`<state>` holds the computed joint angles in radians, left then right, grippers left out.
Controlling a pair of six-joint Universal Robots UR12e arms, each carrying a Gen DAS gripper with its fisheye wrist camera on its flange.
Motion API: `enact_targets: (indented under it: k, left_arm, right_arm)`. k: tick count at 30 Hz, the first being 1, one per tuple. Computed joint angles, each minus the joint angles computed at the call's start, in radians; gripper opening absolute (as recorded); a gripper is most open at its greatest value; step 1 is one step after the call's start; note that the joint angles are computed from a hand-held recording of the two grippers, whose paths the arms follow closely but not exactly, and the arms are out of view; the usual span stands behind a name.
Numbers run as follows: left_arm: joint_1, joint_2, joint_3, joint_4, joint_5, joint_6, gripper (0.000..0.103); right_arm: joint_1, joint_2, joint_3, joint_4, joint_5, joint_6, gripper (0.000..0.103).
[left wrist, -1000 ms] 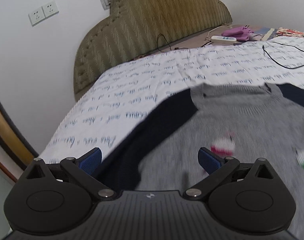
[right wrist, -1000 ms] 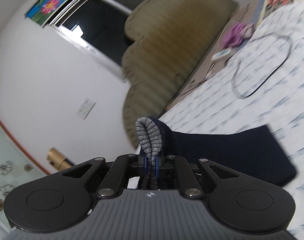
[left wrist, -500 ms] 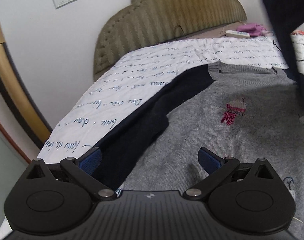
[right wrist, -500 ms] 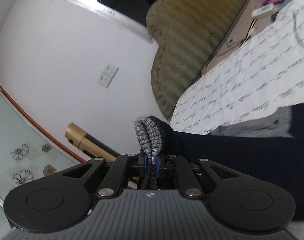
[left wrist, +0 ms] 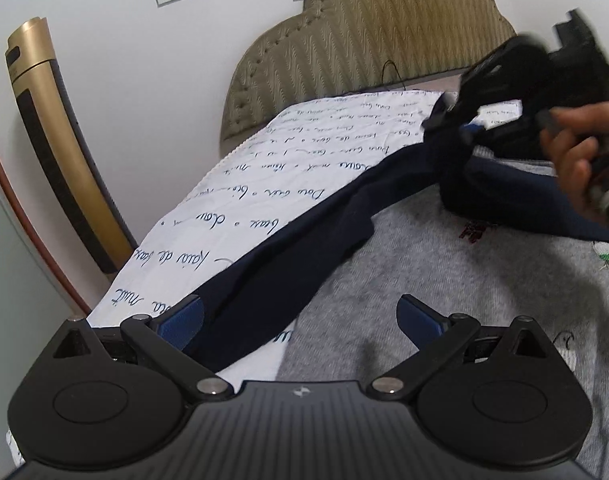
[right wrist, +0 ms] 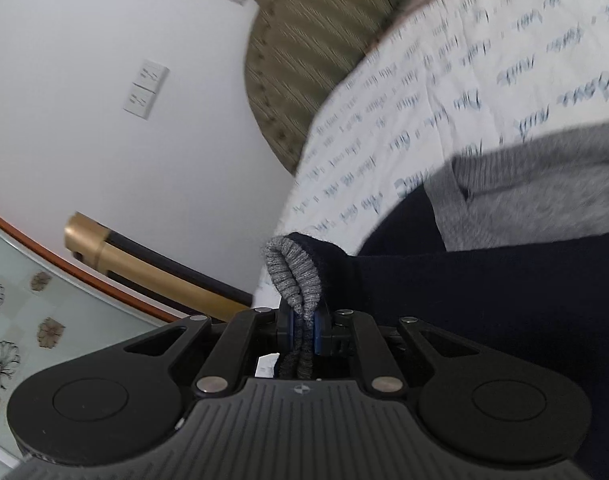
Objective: Fold small clothes
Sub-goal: 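Lift the cuff with the right gripper and carry it across the sweater body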
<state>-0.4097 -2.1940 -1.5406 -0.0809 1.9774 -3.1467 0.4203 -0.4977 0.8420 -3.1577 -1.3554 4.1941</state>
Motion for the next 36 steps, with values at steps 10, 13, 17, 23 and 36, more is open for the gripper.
enact_targets:
  k: [10,13,17,23,36]
  left_arm:
    - [0.007,0.013,-0.014,0.028,0.037,-0.03,0.103]
    - [0.013,0.021,-0.015,-0.016,0.021,-0.084,0.103]
    - [0.029,0.053,-0.055,-0.011,-0.011,-0.12,0.103]
    - [0.09,0.165,-0.159,-0.101,-0.151,-0.276,0.103]
    - [0.108,0.277,-0.242,-0.196,0.165,-0.577,0.103]
  right_arm:
    - [0.011,-0.001,0.022,0.048,0.031,-0.013,0.055]
    - [0.013,-0.01,0.028,0.117,0.019,-0.027,0.06]
    - [0.02,-0.03,0.048,0.136,-0.001,-0.052,0.059]
    - [0.057,-0.075,0.064,0.197,-0.065,-0.35,0.06]
    - [0.178,-0.034,-0.094,0.435,-0.051,-1.044,0.061]
